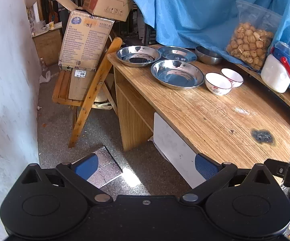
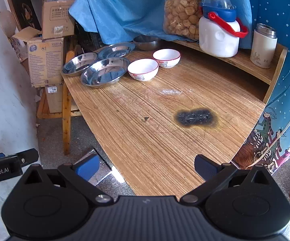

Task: Organize plates and bowls
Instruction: 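Move both grippers toward the stainless steel plates on the desk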

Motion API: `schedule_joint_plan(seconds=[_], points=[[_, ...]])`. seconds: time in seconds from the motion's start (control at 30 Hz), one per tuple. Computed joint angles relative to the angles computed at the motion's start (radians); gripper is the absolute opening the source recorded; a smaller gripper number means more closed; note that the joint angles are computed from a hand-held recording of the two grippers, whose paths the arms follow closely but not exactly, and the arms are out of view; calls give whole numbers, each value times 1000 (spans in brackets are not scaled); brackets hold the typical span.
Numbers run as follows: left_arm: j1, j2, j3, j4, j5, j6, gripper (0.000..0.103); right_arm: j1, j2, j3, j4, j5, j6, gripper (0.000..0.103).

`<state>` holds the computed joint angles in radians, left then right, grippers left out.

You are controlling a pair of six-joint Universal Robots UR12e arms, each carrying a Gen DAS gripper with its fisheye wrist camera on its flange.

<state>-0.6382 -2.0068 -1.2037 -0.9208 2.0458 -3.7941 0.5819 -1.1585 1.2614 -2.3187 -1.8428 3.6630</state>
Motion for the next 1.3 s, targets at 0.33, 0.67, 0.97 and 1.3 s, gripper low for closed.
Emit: schedule_joint_plan(seconds=[0.33, 0.67, 0.97, 1.3], points=[[98, -39, 21, 121, -160, 147, 102, 15, 128, -199, 116, -119, 111, 103], [174, -116, 127, 134, -308, 376, 102, 44, 225, -367, 271, -200, 270, 103], [179, -141, 160, 132, -310, 355, 102, 39, 242, -392, 248, -222, 239, 103], [187, -163, 210, 123, -242, 342, 102, 34, 280, -437, 176, -204, 126, 103]])
